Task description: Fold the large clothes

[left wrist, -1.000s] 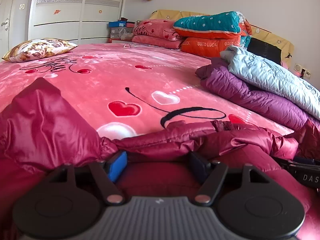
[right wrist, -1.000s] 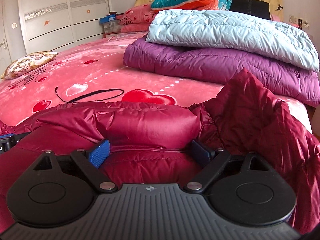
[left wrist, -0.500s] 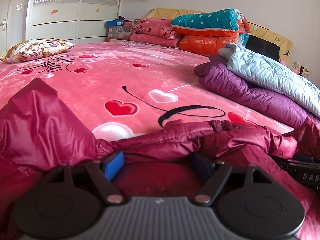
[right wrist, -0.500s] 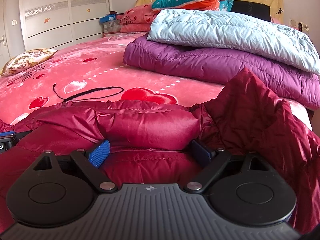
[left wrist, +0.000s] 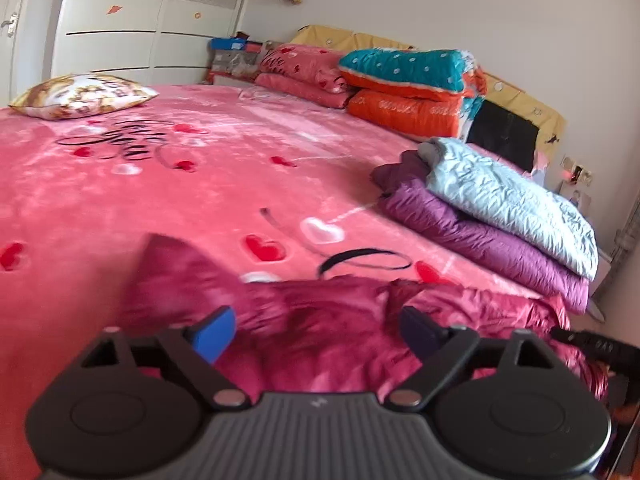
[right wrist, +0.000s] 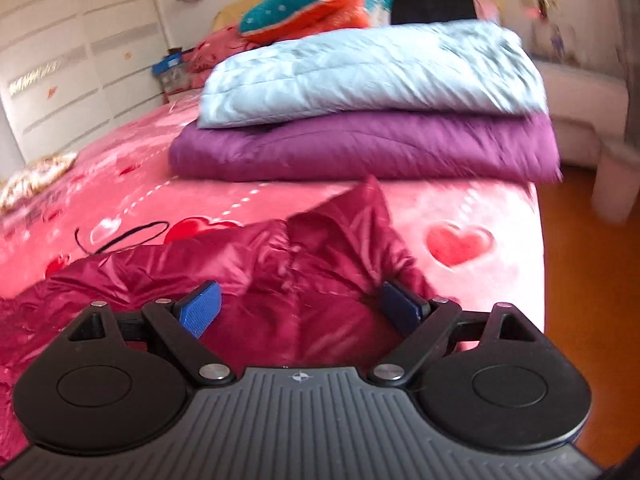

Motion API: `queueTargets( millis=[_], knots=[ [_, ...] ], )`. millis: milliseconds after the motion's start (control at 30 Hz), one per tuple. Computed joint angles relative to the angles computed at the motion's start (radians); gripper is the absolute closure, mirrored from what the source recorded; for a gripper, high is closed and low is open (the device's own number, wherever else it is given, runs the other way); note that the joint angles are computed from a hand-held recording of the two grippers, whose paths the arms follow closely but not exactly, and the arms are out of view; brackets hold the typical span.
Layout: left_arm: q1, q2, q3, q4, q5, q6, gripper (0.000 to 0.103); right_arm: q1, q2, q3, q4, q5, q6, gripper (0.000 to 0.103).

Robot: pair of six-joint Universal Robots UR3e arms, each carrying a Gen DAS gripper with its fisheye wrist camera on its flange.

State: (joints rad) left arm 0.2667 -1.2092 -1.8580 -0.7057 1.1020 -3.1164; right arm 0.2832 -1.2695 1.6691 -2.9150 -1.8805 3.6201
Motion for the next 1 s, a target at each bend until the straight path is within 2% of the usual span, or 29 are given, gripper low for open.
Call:
queueTargets(
  millis=[100, 233, 367, 433, 533, 600, 700, 733, 767, 833, 900, 1000],
  knots=[
    [0.181, 0.152, -0.014, -0.193, -0.095, 0.092, 0.013, -0.034, -0.086, 0.105, -0.040, 0.026, 0.018, 0.000],
    [0.509, 0.321, 0.031, -0.605, -0.320, 0.320, 0.013, -0.105, -0.241, 0.276, -0.098, 0.114, 0.067, 0.000],
    [0.706, 0.304, 0.149, -1.045, -0.433, 0.562, 0.012, -0.214, -0.409, 0.410, -0.042, 0.245, 0.027, 0.000],
    [0.728, 0.251, 0.177, -1.157, -0.447, 0.608, 0.012, -0.291, -0.482, 0.472, 0.016, 0.366, -0.002, 0.000],
    [0.740, 0.219, 0.138, -1.188, -0.467, 0.616, 0.012, -0.397, -0.544, 0.589, 0.007, 0.571, -0.013, 0.000],
    [0.733, 0.194, 0.118, -1.209, -0.490, 0.633, 0.012, -0.461, -0.564, 0.666, -0.051, 0.696, 0.006, 0.000],
    [0.694, 0.158, 0.067, -1.143, -0.499, 0.589, 0.012, -0.549, -0.595, 0.756, -0.123, 0.831, 0.018, 0.000],
    [0.670, 0.140, 0.048, -1.086, -0.499, 0.558, 0.012, -0.570, -0.601, 0.773, -0.135, 0.875, 0.031, 0.000],
    [0.643, 0.126, 0.026, -1.020, -0.494, 0.522, 0.012, -0.582, -0.602, 0.780, -0.146, 0.890, 0.041, 0.000],
    [0.587, 0.090, 0.001, -0.921, -0.482, 0.470, 0.011, -0.563, -0.615, 0.782, -0.168, 0.835, 0.068, 0.000],
    [0.560, 0.049, 0.009, -0.932, -0.499, 0.505, 0.003, -0.558, -0.594, 0.780, -0.187, 0.832, 0.065, 0.000],
    [0.506, -0.013, 0.034, -0.931, -0.500, 0.537, 0.001, -0.579, -0.554, 0.799, -0.254, 0.890, 0.077, 0.000]
  ],
)
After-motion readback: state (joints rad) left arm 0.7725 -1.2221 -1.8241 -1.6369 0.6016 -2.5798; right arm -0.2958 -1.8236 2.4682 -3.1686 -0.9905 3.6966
